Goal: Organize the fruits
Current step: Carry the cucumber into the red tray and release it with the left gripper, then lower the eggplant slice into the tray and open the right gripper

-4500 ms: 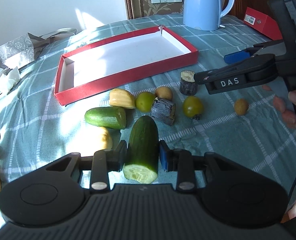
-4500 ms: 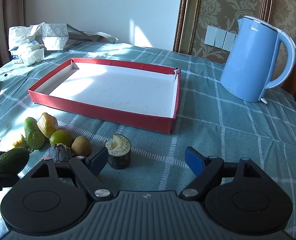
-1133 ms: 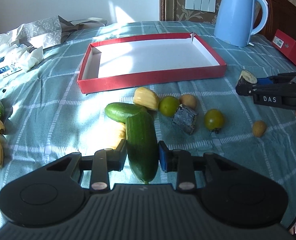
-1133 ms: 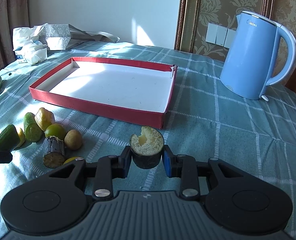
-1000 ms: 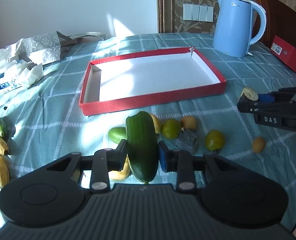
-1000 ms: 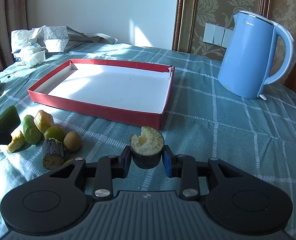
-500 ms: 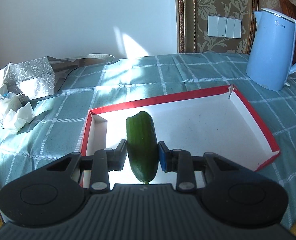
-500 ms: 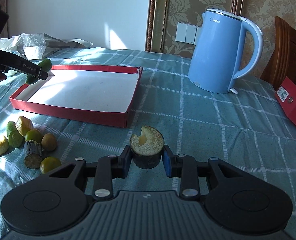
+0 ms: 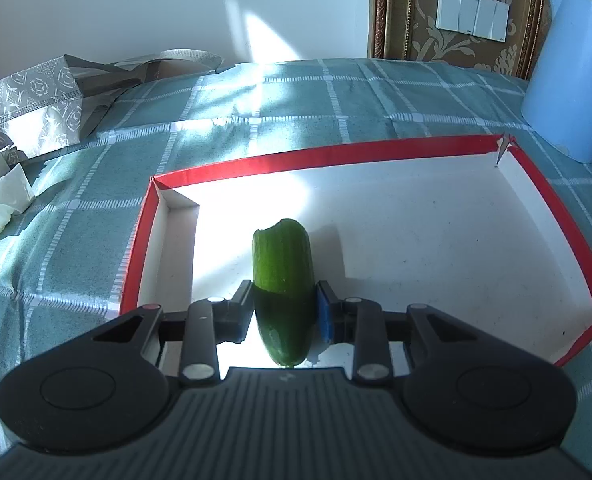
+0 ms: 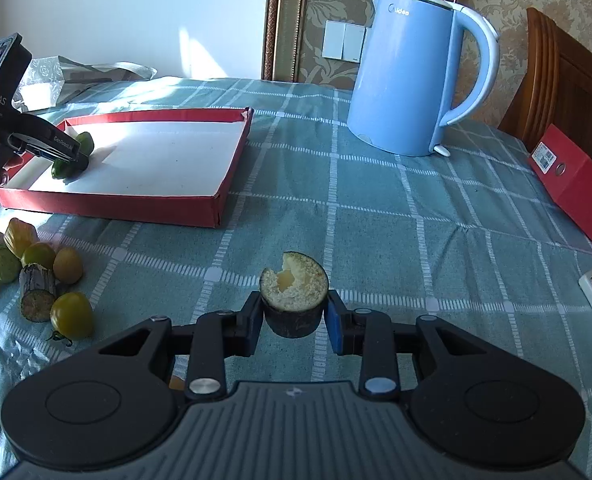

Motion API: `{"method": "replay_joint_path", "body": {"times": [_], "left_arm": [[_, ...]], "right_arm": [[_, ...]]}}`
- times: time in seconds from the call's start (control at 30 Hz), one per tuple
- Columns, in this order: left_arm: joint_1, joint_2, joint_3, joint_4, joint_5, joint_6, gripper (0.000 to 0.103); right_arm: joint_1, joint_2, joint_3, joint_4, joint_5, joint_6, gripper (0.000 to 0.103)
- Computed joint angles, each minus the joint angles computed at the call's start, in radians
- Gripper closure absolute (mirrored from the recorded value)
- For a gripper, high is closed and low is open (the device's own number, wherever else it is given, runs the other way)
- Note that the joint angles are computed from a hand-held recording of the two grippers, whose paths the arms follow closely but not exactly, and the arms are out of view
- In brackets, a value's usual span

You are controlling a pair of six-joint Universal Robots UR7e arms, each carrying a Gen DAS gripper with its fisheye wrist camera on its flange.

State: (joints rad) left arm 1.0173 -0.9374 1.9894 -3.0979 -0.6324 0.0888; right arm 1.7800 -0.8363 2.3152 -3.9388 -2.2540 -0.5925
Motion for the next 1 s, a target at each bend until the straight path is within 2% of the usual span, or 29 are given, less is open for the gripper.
{"method": "replay_joint_path", "body": {"times": [0.03,0.1,0.13,0.23,0.3,0.43,0.5,0.57,0.77,0.87,1.0], "left_arm": [[-0.003,0.000,0.003,0.003,0.013,-0.004,0.069],[-0.012,-0.004,0.018,-0.018,0.036,0.005,0.048],[-0.016,-0.011,0.029,-0.030,0.039,0.010,0.044],[-0.035,-0.039,0.069,-0.066,0.044,0.015,0.040],[-0.054,-0.062,0.101,-0.073,0.063,-0.004,0.034],[-0.107,-0.120,0.202,-0.154,0.100,0.002,0.032],[-0.135,-0.161,0.254,-0.170,0.113,-0.020,0.031],[-0.169,-0.224,0.319,-0.154,0.127,-0.089,0.027],[-0.258,-0.440,0.477,0.108,0.169,-0.341,0.026],[-0.295,-0.548,0.525,0.291,0.192,-0.508,0.026],[-0.330,-0.663,0.556,0.575,0.205,-0.718,0.025]], "right_arm": [[0.001,0.002,-0.004,0.004,0.002,-0.001,0.071],[0.004,0.006,-0.010,0.005,0.007,-0.005,0.071],[0.006,0.008,-0.014,0.006,0.009,-0.007,0.071],[0.013,0.016,-0.028,0.007,0.019,-0.019,0.071],[0.018,0.021,-0.036,0.015,0.024,-0.020,0.071],[0.033,0.034,-0.059,0.023,0.042,-0.043,0.071],[0.042,0.041,-0.078,0.038,0.056,-0.049,0.071],[0.051,0.053,-0.105,0.050,0.072,-0.055,0.071],[0.070,0.115,-0.227,0.123,0.119,-0.084,0.071],[0.073,0.162,-0.302,0.160,0.129,-0.107,0.071],[0.068,0.216,-0.402,0.259,0.134,-0.092,0.071]]}}
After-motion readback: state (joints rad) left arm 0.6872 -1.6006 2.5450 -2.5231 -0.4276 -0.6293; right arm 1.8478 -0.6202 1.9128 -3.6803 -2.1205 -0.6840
